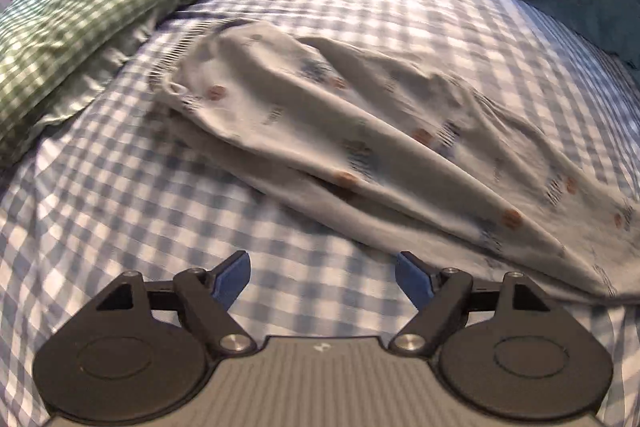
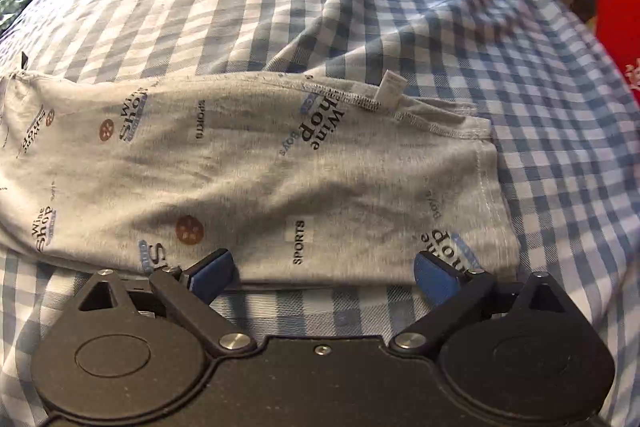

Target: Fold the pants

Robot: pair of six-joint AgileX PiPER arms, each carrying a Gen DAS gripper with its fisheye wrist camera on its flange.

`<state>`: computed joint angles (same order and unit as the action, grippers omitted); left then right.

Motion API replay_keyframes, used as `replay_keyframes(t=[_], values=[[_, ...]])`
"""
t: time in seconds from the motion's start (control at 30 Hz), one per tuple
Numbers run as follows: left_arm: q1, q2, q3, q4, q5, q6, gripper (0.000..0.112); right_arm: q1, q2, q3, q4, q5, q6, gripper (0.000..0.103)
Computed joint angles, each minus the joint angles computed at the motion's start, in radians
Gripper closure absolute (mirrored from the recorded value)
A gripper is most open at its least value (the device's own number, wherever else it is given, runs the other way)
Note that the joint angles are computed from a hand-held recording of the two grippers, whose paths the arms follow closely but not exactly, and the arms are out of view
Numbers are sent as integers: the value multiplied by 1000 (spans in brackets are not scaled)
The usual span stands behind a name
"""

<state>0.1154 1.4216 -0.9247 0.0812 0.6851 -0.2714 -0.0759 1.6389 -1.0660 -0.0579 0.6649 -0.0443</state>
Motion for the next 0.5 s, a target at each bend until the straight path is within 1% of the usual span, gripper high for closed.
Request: replay_keyframes(t=[0.07,0.13,0.23,0.3,0.37,0.43,0.47,0.5], values=[[147,37,-40,-109,-24,175,29,77,-60,39,-59,-22,110,5],[271,108,-114,-229,-23,355,29,196,-104,46,-150,-19,251,5],[381,222,-234,-370,-14,571,29,413,-138,46,-257,-27,448,5],[434,298,-318,-429,7,665,29,544,-107,14,-304,-32,537,5],[463,365,-400,-465,38,702,31,644,-21,-79,-307,-9,590,6],[491,436,-485,-508,76,738,39,718,56,-165,-268,4,599,9],[502,472,-530,-519,96,744,42,742,95,-192,-253,-7,589,11],[509,508,-575,-518,117,737,49,770,137,-231,-245,-6,578,12]])
